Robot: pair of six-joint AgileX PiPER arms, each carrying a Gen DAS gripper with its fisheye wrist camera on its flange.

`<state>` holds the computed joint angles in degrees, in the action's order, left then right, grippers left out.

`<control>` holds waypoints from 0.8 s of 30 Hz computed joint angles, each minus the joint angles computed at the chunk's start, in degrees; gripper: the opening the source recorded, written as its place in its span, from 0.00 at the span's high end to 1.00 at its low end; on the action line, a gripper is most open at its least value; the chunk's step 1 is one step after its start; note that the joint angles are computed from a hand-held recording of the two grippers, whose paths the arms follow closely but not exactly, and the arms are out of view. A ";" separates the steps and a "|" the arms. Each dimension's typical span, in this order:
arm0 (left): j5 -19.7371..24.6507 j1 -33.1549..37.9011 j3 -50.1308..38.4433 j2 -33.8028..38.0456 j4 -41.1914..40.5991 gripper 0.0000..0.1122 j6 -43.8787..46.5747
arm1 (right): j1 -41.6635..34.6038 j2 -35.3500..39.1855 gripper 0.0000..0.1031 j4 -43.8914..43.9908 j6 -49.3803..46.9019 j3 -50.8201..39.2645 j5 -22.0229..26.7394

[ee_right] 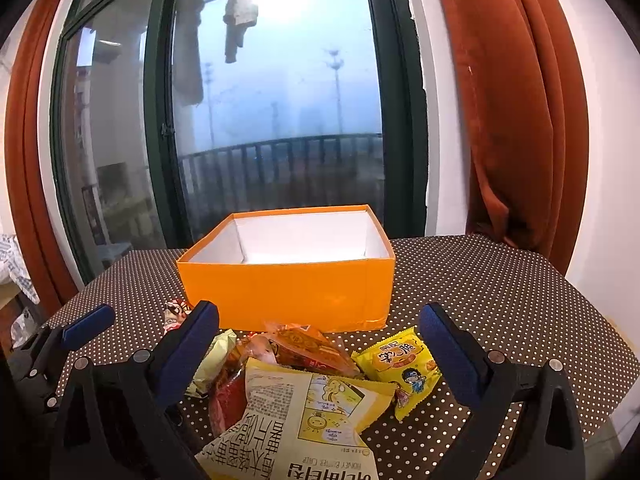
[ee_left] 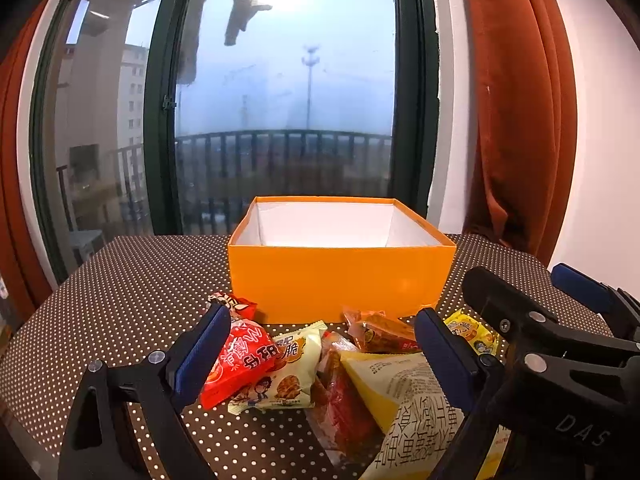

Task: Organize snacks

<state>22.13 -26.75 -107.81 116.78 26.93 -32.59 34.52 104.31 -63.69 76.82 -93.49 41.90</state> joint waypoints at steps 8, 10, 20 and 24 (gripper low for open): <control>0.88 0.28 -0.05 0.19 -1.57 0.17 1.51 | 0.03 0.82 0.02 1.45 -1.23 -1.10 0.45; 1.19 0.34 -0.01 0.31 -1.60 0.18 1.66 | 0.02 1.31 0.02 2.25 -1.75 -1.59 0.67; 5.12 1.72 -2.83 3.78 -9.37 0.19 9.49 | -0.80 5.71 0.02 9.75 -6.86 -5.59 2.47; 7.23 2.06 -4.80 5.96 -12.79 0.20 12.93 | -1.12 7.49 0.02 12.91 -8.48 -6.34 3.40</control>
